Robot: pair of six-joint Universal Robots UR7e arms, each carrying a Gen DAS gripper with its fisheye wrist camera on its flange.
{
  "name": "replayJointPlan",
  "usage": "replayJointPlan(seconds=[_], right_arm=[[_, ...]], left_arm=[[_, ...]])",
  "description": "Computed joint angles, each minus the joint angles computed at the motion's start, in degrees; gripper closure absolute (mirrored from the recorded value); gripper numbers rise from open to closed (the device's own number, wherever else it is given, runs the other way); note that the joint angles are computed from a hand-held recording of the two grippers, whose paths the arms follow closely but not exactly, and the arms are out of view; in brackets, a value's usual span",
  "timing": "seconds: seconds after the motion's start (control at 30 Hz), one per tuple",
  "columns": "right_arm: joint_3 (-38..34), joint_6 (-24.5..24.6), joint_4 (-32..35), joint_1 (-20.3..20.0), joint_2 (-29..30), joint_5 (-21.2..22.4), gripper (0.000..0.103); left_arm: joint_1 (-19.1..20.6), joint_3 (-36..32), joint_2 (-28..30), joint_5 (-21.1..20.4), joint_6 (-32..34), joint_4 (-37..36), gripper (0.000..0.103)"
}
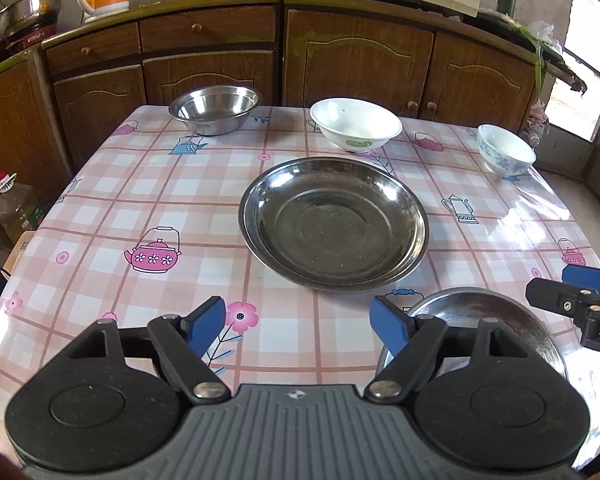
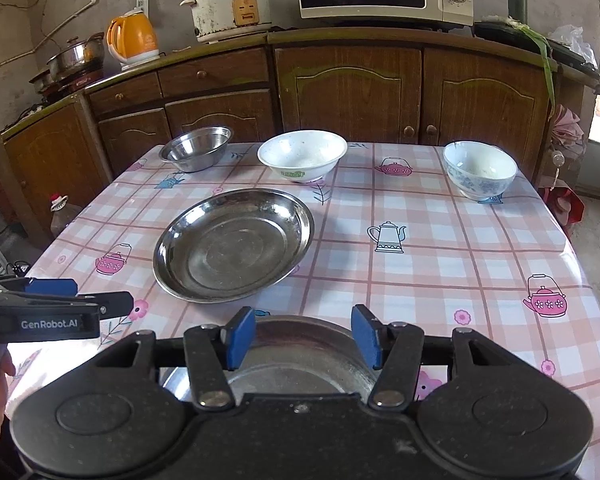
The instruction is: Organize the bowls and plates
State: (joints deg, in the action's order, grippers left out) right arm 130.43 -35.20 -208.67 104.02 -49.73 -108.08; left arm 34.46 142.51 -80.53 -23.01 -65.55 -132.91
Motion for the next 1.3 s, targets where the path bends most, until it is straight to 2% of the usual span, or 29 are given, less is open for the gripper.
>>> replayJointPlan(seconds=[0.4, 0.77, 1.3], right_arm=[[-3.29, 0.83, 2.32, 2.17, 2.17, -0.85, 0.035], [-8.65, 2.55, 5.59, 2.45, 5.46, -1.86, 0.035], [-20.84, 6.10, 13.80, 0.07, 12.41, -4.50, 0.035]], left_arm=[[1.46, -0.35, -1.14, 1.31, 2.27, -1.29, 0.020], [5.64, -1.59, -1.21, 1.80, 7.71, -6.09, 0.020], [15.70, -7.15, 7.03, 0.70, 25.47, -24.27, 0.020]])
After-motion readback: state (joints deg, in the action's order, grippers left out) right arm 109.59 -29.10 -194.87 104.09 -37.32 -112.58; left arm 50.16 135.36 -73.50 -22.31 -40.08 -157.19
